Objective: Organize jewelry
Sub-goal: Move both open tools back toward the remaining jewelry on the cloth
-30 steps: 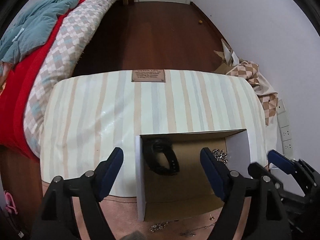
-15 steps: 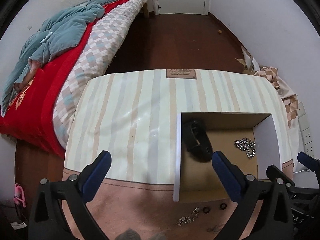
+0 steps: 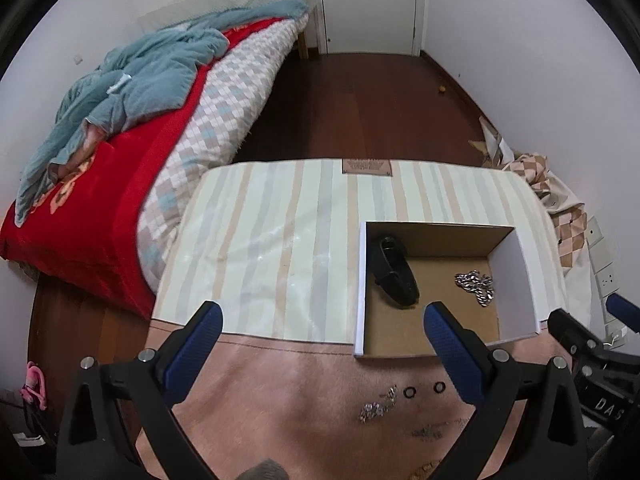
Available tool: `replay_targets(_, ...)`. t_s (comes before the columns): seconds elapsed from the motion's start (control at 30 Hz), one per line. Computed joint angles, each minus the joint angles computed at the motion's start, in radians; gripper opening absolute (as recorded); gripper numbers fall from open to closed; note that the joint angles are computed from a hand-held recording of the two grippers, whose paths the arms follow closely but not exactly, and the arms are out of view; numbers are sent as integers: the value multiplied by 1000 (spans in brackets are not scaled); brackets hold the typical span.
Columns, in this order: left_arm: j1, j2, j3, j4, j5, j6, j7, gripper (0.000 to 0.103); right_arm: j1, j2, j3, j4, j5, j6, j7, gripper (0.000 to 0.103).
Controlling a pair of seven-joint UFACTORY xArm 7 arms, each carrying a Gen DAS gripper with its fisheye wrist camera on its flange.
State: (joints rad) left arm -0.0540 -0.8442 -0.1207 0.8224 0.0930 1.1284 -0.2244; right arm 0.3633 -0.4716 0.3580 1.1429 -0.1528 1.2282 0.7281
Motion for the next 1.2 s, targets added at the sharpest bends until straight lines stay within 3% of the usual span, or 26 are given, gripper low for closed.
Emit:
replay_targets(0.3, -3, -119, 5, 32, -9, 81, 17, 103, -10, -71, 49, 69, -33, 71, 28, 99)
replay_targets(0.6, 9, -222, 12, 12, -22, 196, 32, 103, -1, -141, 78, 68, 30, 118, 44, 99)
replay_targets(0.83, 1, -365, -7, -171, -9, 308, 49, 103, 75, -221, 85, -124, 170, 137, 75, 99)
replay_targets(1.0, -20, -420, -26, -299, -8, 349, 49, 103, 154, -240, 80, -293, 275, 84, 94, 98)
replay_targets(1.2, -38, -432, -17, -359, -18, 353, 42, 103, 213, -222, 98, -359, 292, 55, 121, 80)
